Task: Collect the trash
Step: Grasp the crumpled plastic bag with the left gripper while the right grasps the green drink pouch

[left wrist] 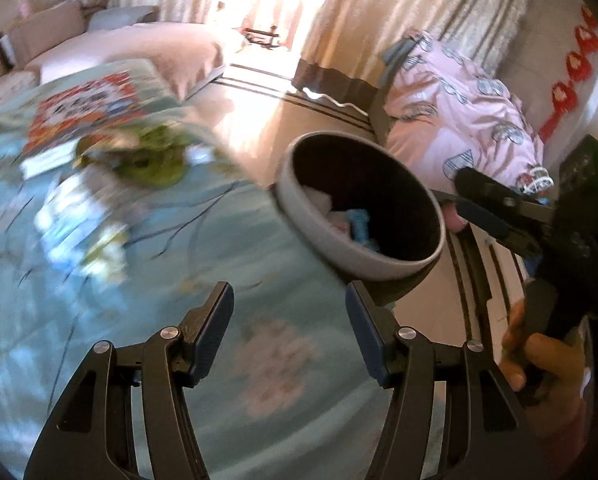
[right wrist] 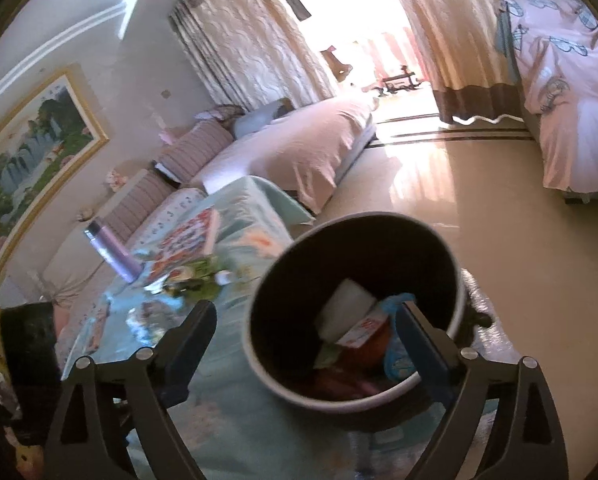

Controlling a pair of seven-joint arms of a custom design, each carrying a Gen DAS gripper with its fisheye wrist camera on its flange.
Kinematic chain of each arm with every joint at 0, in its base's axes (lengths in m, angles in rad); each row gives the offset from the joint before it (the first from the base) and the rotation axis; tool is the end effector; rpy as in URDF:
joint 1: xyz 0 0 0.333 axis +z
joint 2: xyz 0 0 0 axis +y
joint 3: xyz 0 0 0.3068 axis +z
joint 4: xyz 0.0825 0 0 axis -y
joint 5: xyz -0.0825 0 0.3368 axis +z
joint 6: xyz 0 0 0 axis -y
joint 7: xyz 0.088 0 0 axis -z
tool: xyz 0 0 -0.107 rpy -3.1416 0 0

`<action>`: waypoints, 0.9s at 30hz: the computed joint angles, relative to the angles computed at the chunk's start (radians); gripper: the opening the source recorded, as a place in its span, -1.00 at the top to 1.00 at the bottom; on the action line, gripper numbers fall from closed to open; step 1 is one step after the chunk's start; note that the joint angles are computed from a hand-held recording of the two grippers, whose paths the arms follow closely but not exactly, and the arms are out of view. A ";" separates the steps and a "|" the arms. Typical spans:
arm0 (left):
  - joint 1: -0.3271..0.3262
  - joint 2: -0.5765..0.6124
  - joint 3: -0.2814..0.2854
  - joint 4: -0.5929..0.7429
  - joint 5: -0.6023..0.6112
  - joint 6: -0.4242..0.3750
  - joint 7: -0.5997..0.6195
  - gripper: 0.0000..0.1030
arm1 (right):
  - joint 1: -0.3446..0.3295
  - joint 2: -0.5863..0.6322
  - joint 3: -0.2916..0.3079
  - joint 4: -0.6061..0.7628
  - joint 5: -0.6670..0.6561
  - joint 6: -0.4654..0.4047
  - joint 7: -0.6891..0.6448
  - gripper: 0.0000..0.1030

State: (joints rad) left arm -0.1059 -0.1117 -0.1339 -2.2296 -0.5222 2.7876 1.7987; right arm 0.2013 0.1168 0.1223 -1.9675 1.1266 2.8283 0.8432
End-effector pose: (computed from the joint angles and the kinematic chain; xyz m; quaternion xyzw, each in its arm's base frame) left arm 0.5010 -0.1014 0.5077 -0.6469 0.6748 -0.3370 0.1122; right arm 0.5600 0.1366 0.4900 -0.6518 0.6035 -0.0652 0.4547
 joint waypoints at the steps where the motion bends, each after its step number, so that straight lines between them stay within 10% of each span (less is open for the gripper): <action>1: 0.005 -0.019 0.006 -0.025 -0.006 0.005 -0.003 -0.15 | 0.002 -0.006 0.005 -0.004 0.013 -0.005 -0.009 -0.87; 11: 0.053 -0.162 0.063 -0.217 -0.029 0.030 -0.042 -0.15 | 0.087 0.003 0.032 -0.008 -0.069 -0.049 0.039 -0.88; 27: 0.095 -0.227 0.106 -0.294 -0.037 0.035 -0.042 -0.15 | 0.127 0.100 0.112 0.058 -0.253 0.115 0.156 -0.92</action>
